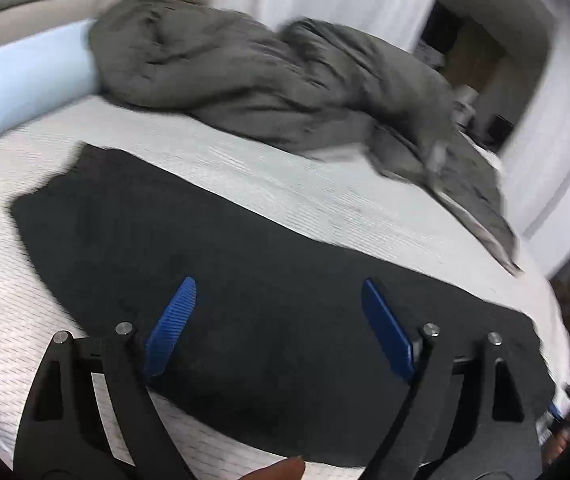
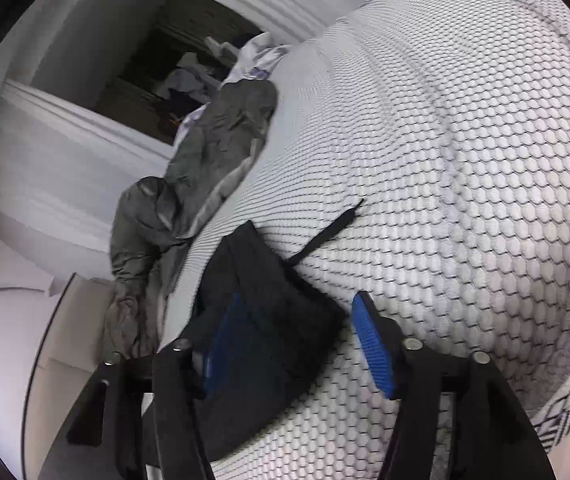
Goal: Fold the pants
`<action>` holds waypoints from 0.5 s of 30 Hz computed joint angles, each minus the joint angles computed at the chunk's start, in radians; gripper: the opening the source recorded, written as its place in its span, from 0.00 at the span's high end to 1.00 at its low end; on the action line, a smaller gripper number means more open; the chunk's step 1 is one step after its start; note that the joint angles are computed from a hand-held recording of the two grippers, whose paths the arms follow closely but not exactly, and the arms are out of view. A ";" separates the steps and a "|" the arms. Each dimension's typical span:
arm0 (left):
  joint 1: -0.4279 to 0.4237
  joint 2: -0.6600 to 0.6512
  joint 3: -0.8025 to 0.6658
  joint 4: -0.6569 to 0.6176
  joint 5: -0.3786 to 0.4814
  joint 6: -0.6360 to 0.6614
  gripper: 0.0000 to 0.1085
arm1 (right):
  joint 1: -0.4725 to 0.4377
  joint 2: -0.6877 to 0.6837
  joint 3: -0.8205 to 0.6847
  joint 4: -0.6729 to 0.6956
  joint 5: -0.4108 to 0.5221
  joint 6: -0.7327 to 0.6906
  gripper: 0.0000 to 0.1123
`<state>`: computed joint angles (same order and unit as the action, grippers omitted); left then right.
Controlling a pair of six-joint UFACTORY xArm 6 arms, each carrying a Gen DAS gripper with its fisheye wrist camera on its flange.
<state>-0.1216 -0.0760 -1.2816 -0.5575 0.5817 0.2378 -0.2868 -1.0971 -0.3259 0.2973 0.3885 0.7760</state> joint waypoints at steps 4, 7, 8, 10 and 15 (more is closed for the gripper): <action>-0.091 -0.018 0.023 -0.063 0.066 0.090 0.18 | 0.005 0.071 -0.048 -0.077 0.141 0.034 0.78; -0.162 -0.027 0.045 -0.058 0.099 0.106 0.18 | 0.042 0.101 -0.085 -0.240 0.159 0.098 0.81; -0.185 -0.031 0.056 -0.047 0.097 0.109 0.18 | 0.054 0.078 -0.085 -0.296 0.202 0.127 0.80; -0.224 -0.040 0.075 -0.011 0.089 0.097 0.18 | 0.046 0.061 -0.050 -0.282 0.213 0.094 0.80; -0.304 -0.075 0.099 0.009 0.096 0.135 0.09 | 0.040 -0.177 -0.002 -0.403 0.297 0.238 0.57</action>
<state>-0.4256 -0.1505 -1.1822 -0.5486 0.6772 0.3724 -0.2467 -1.2741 -0.3281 -0.1052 0.6859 1.0142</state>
